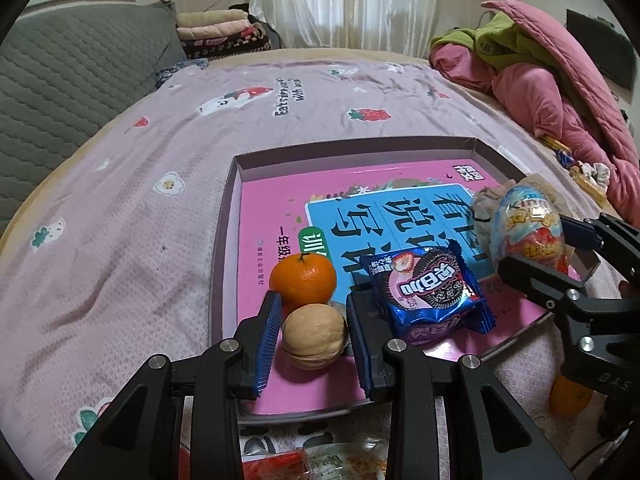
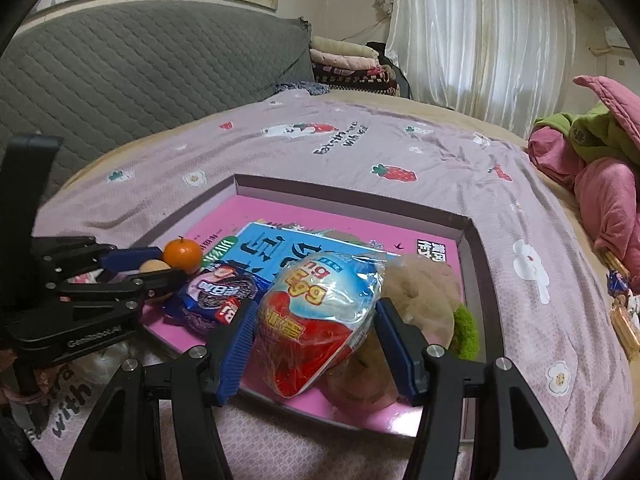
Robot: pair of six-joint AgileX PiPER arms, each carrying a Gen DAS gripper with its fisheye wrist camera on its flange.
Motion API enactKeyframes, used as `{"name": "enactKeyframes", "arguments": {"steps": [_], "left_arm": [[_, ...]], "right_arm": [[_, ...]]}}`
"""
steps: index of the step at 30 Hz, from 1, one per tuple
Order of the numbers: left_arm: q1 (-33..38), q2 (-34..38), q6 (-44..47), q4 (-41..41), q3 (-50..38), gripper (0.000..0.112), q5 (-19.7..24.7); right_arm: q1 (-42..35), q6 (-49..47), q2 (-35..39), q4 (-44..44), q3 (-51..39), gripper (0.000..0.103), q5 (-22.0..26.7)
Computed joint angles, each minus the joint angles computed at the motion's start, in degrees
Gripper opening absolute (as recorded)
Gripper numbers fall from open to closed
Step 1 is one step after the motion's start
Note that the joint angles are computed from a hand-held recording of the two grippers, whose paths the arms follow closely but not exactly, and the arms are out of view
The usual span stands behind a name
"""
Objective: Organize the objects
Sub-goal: 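Open the left gripper on the walnut while the right gripper releases the toy egg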
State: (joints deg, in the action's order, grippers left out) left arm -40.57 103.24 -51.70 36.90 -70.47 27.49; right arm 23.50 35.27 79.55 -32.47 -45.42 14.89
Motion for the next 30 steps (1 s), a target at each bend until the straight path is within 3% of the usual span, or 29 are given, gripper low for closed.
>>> {"name": "enactKeyframes", "arguments": {"steps": [5,18,24,30], "left_arm": [[0.7,0.1,0.9,-1.0,-0.2,0.034,0.2],[2.0,0.4,4.5,-4.8,-0.5,0.035,0.0],[2.6,-0.4,6.7,-7.5,0.3,0.047,-1.9],[2.3,-1.5,5.3,-6.3,0.8,0.053,-2.6]], "right_arm": [[0.2,-1.6,2.6,0.6,-2.1,0.060,2.0],[-1.0,-7.7,3.8,7.3,-2.3,0.060,1.6],[-1.8,-11.8,2.6,11.7,-1.4,0.063,1.0],[0.1,-2.1,0.4,2.1,0.3,0.067,1.5]]}}
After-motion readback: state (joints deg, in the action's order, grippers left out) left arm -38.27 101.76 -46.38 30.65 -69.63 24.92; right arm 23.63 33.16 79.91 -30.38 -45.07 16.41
